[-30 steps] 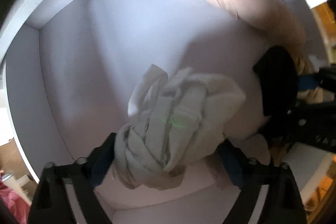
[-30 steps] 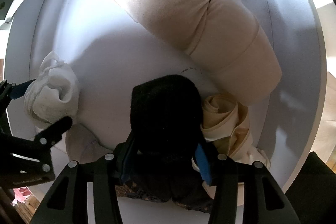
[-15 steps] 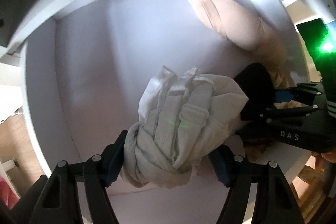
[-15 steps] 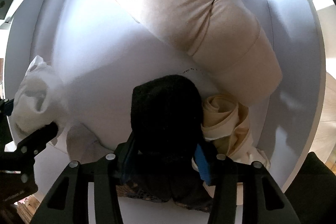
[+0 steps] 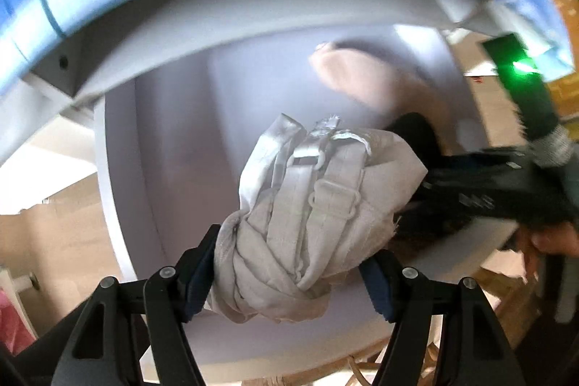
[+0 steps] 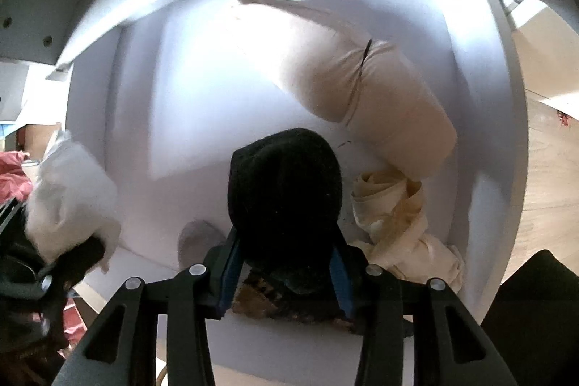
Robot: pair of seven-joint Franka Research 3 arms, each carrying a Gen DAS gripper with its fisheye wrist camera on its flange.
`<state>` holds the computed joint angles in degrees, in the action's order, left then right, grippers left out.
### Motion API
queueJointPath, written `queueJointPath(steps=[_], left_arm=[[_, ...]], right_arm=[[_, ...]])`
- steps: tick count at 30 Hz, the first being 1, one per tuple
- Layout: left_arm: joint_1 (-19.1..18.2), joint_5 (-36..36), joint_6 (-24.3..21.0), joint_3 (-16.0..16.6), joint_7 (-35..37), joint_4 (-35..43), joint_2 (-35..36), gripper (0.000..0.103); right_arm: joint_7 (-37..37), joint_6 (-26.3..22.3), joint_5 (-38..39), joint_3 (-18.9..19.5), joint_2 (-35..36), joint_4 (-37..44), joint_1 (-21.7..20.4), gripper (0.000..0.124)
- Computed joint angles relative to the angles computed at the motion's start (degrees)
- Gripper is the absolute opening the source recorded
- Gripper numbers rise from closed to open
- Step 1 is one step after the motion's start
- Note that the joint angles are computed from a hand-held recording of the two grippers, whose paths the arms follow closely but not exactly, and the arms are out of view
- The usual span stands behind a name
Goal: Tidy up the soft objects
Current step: 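Lift the white cloth out with the left tool and release it into the gold tray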
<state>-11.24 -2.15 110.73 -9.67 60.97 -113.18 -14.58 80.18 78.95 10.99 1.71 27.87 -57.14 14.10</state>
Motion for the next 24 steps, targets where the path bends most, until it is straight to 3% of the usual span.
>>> queueJointPath(steps=[3, 14, 16, 24], left_arm=[[-0.62, 0.54, -1.35, -0.05, 2.14, 1.25, -3.31, 0.071], [-1.82, 0.95, 1.61, 0.49, 4.5, 4.38, -10.96, 0.071], [-1.05, 2.1, 1.81, 0.63, 3.88, 6.38, -11.15, 0.071], [3.63, 8.05, 1.03, 1.79, 2.65, 17.43, -6.59, 0.072]], right_arm=[[1.07, -0.3, 1.67, 0.03, 0.1, 0.75, -0.89, 0.043], [2.35, -0.76, 6.92, 0.78, -0.09, 5.1, -3.61, 0.043], [1.68, -0.29, 7.57, 0.68, -2.16, 2.3, -4.25, 0.043], [2.16, -1.22, 7.42, 0.77, -1.62, 3.48, -3.82, 0.043]])
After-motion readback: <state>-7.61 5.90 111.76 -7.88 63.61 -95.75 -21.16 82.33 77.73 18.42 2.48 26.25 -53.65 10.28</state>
